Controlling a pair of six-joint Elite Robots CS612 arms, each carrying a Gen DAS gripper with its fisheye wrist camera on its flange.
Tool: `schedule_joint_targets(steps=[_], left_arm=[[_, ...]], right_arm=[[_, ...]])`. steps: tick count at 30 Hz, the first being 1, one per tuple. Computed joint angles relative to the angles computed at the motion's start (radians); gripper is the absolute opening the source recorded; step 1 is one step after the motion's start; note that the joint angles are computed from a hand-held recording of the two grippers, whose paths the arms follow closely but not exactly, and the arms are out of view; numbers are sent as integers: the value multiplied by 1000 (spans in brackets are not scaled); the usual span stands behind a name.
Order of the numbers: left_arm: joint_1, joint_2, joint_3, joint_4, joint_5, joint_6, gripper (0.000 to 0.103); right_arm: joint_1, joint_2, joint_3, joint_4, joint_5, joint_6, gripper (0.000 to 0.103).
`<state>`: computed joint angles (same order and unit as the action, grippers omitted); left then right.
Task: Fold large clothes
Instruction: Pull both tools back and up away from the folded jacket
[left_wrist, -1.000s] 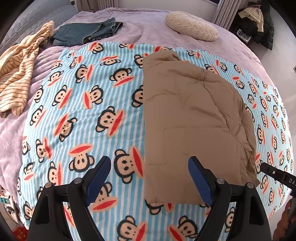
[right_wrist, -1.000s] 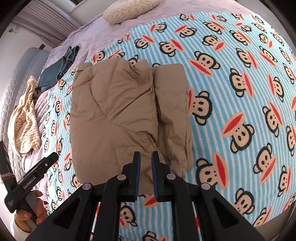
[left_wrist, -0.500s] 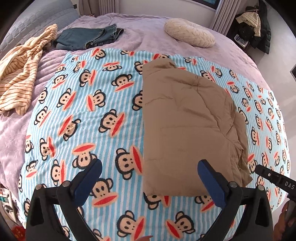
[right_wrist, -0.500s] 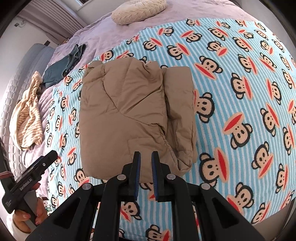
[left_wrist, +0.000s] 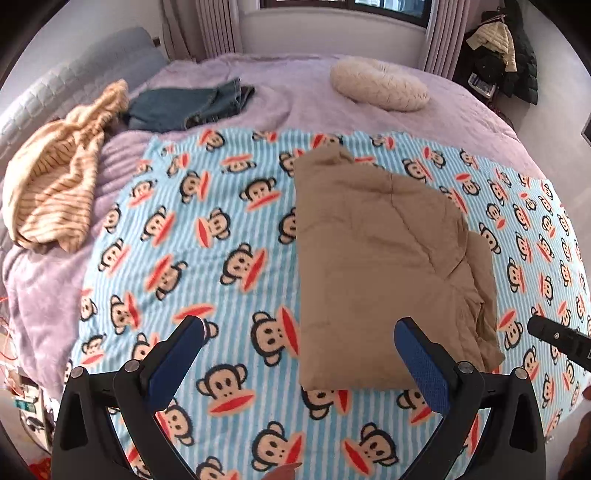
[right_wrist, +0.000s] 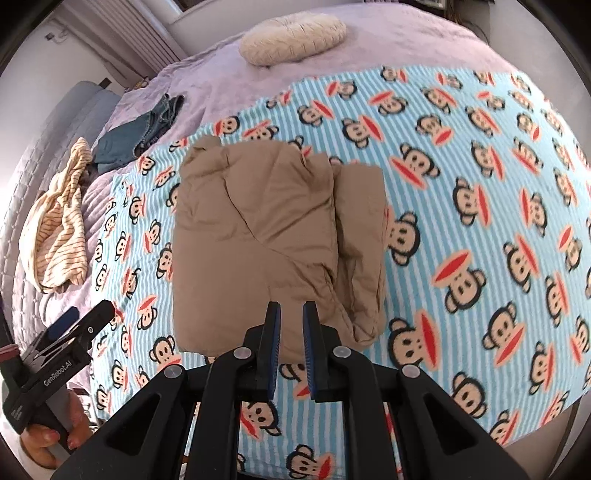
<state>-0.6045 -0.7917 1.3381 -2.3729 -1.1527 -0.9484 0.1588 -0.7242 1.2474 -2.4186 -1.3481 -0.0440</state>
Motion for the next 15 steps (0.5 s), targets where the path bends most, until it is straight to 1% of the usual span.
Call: schedule_joint_targets(steps=[1, 2, 3, 6, 9, 11, 12, 13, 14, 15], left_arm=[[-4, -4, 1, 3, 12, -8, 103], [-8, -7, 1, 9, 20, -19, 103], [-11, -10, 0, 16, 28, -30, 103], [-23, -19, -1, 42, 52, -57, 103], [-33, -29, 5, 35, 60, -70, 103], [-40, -34, 2, 58, 75, -90, 103], [-43, -37, 6, 50, 74, -92, 103], [-46, -41, 10, 47, 73, -98, 103], [-49, -44, 12, 51, 76, -105, 103], [-52, -46, 14, 50, 79, -106, 103]], right_arm=[[1, -3, 3, -10, -3, -5, 55], [0, -8, 10, -25, -4, -11, 64], [-1, -15, 20, -46, 3, -20, 67], [-2, -33, 40, -71, 3, -31, 68], [-3, -46, 58, -98, -1, -32, 82], [-4, -56, 73, -129, -9, -36, 83], [-4, -60, 78, -140, -12, -40, 85], [-5, -63, 83, -151, -11, -42, 91], [-5, -66, 88, -162, -8, -45, 95], [-6, -69, 94, -173, -8, -49, 103]])
